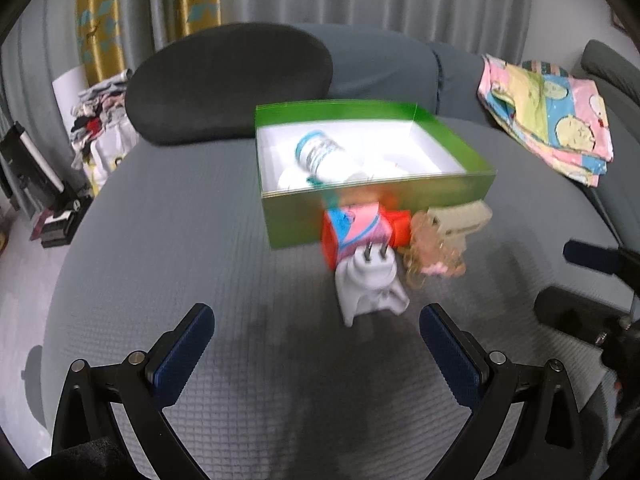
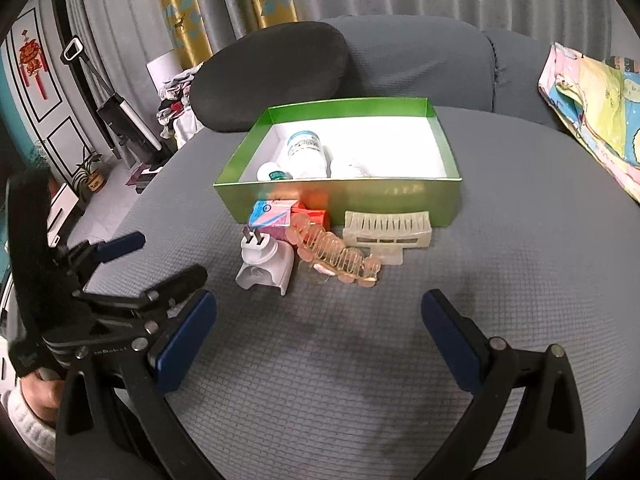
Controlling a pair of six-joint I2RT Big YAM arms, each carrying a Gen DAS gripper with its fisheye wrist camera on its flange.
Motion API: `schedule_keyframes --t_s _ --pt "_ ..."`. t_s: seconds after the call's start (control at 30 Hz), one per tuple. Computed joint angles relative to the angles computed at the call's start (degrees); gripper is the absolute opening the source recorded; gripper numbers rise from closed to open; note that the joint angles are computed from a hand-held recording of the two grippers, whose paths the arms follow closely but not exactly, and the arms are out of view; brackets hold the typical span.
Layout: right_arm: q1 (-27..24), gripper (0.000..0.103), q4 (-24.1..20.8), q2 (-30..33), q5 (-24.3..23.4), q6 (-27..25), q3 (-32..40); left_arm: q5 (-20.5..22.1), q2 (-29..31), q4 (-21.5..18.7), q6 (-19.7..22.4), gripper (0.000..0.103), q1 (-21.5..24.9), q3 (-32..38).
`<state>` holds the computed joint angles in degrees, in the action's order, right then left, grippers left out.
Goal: Organize rigid objects
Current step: 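Move the right tool toward the white plug adapter beside the box, then close the right tool around the white plug adapter and lift it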
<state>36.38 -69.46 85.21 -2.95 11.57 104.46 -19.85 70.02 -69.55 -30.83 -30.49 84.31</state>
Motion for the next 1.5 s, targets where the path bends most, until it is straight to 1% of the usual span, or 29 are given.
schedule_keyframes --t_s 0.2,0.3,0.5,0.83,1.0,1.13,1.2,1.23,1.27,1.33,1.4,1.5 --pt "0.17 0.102 -0.45 1.32 -1.60 0.54 0.32 2.31 -0.24 0.11 -0.66 0.102 0.37 -2.50" --pt "0.02 0.102 -0.60 2.15 -3.39 1.21 0.38 4.25 -0.36 1.12 -0.64 0.102 0.99 -3.47" --pt "-0.01 0.102 -0.48 4.43 -6.88 2.15 0.46 7.97 -0.15 3.51 0.60 0.102 1.94 -5.00" --pt "0.59 0.102 -1.19 9.54 -10.45 2.66 3.15 11.16 1.43 5.20 2.19 0.102 3.58 -5.53" --pt "0.52 0.099 -0.45 11.18 -12.13 3.75 3.50 13.64 2.21 6.78 3.35 0.102 4.73 -5.49" --pt "0.44 0.092 0.11 12.22 -13.69 4.30 3.75 14.92 2.63 8.20 3.68 0.102 5.34 -5.59" --pt "0.34 0.091 0.30 12.78 -14.07 5.18 3.93 15.58 3.01 8.84 3.81 0.100 5.66 -5.50" --pt "0.29 0.090 0.32 12.89 -14.14 5.34 3.95 16.32 3.15 9.27 3.89 0.098 5.91 -5.54" --pt "0.31 0.090 0.56 13.00 -14.03 5.46 4.01 16.70 3.32 9.46 3.96 0.093 6.02 -5.47" --pt "0.29 0.090 0.47 13.16 -14.15 5.39 4.21 16.93 3.74 9.74 4.51 0.089 6.16 -5.19" --pt "0.19 0.090 0.62 13.13 -14.25 5.37 4.09 17.63 3.99 10.39 5.05 0.088 6.37 -5.09" --pt "0.25 0.087 0.83 13.08 -13.55 5.50 4.03 18.62 4.16 11.16 5.34 0.088 6.72 -5.14"
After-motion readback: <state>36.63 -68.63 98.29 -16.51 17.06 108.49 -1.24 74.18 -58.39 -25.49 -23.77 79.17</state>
